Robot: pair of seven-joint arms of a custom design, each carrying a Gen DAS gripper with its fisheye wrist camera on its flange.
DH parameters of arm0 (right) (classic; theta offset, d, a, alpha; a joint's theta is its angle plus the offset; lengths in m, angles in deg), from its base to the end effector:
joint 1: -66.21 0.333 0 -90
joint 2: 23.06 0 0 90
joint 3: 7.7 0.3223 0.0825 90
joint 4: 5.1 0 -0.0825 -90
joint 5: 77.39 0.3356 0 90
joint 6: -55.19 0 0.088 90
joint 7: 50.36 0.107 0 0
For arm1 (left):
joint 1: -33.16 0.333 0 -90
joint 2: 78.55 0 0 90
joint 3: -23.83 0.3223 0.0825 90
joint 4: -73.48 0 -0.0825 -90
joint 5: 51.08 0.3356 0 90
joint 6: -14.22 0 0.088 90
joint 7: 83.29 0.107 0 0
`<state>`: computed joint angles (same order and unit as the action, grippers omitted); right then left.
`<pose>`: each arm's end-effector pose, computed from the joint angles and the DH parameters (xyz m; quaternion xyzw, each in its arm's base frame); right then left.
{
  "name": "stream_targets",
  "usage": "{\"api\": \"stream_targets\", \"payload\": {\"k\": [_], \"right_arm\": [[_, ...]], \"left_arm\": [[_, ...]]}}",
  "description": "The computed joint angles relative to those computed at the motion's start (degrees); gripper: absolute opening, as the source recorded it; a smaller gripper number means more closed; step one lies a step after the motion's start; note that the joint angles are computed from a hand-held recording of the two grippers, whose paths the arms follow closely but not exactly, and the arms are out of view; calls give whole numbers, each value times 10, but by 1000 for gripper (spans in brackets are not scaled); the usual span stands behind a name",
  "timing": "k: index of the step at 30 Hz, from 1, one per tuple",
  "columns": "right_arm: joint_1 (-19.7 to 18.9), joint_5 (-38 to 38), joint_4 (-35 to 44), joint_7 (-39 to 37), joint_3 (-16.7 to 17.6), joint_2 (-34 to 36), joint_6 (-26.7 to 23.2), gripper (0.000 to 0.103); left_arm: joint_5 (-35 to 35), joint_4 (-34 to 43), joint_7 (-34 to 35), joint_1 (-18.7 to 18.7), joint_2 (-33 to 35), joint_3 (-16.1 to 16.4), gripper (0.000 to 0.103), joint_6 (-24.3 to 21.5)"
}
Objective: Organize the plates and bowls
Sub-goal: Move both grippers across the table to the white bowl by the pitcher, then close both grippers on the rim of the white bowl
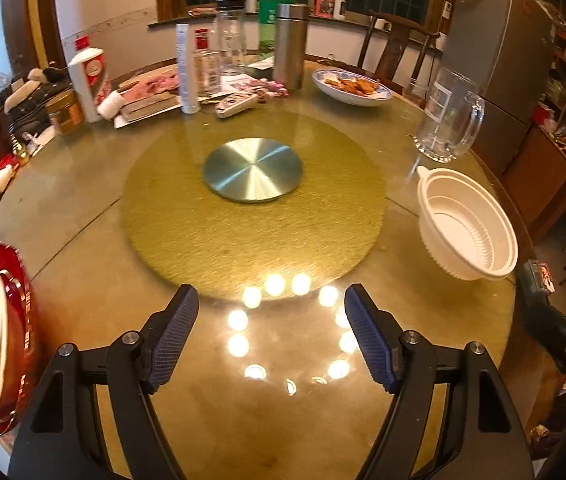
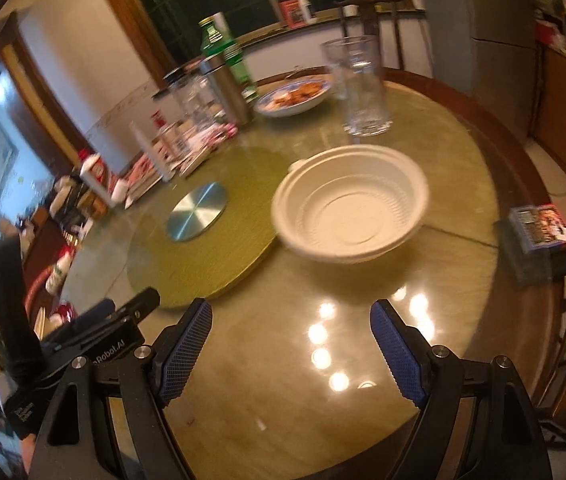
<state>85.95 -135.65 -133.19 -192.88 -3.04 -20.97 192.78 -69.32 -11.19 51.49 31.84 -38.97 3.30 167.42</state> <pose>0.4644 0.2037 0.4065 -0.2358 0.9050 -0.2705 0.2286 0.6925 -0.1968 0.3756 -0.3662 0.8715 -0.3103 0.1006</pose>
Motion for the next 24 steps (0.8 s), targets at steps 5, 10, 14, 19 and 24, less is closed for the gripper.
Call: {"api": "stream_targets", "payload": {"k": [5, 10, 14, 19, 24], "right_arm": [[-29, -27, -61, 62, -9, -52, 28, 83], [-80, -60, -107, 112, -21, -74, 91, 83], [-113, -74, -128, 128, -28, -79, 125, 79], [-145, -94, -142, 152, -39, -69, 172, 66], [-160, -111, -142, 174, -47, -53, 197, 57]], "left_arm": [[8, 50, -35, -31, 21, 4, 76, -63], [23, 63, -65, -65, 29, 11, 76, -73], [32, 71, -86, -85, 34, 12, 76, -67], [53, 92, -112, -111, 51, 20, 76, -69], [76, 117, -141, -128, 70, 29, 76, -78]]}}
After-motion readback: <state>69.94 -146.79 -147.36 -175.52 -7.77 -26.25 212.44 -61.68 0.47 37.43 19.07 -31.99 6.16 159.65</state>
